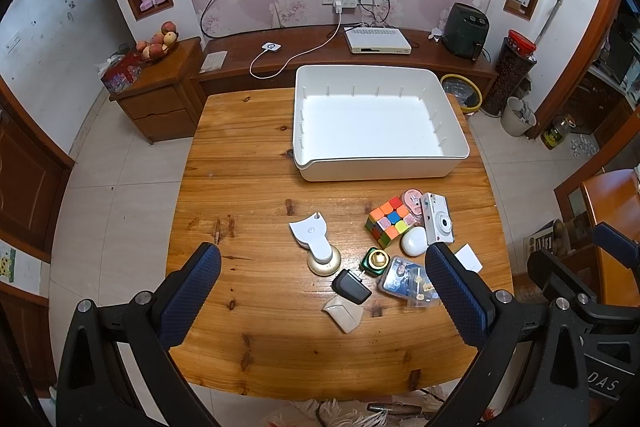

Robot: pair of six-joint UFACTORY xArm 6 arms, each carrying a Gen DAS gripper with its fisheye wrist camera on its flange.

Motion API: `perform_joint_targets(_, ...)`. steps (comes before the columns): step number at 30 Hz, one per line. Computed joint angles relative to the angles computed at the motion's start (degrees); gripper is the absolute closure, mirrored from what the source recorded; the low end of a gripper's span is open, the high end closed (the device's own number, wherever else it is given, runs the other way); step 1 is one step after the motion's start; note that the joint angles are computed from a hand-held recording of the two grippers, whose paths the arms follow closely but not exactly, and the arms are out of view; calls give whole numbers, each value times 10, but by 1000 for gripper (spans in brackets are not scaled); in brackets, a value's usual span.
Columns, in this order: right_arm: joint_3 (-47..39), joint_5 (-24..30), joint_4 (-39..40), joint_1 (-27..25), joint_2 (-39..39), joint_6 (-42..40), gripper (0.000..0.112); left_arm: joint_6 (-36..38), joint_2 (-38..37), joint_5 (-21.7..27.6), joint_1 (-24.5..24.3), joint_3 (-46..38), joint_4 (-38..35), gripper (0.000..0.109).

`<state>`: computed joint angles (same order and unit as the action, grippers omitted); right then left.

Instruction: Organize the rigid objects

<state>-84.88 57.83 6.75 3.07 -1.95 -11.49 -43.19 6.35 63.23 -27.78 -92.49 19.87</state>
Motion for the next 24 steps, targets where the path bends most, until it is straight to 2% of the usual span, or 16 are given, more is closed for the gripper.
perform_joint_targets(10,23,-18,0,1,-5,0,12,1,1,2,0,-1,0,7)
perform_joint_targets(15,12,-9,1,0,-1,-1,12,1,2,3,0,-3,-1,7)
perform_joint_targets(19,22,-14,2,-1,-4,-2,12,-12,-17,-23,-2,44,4,7)
perform_joint_targets(24,27,-19,2,-1,-5,-3,12,-10,-13,-18,-2,36,4,7)
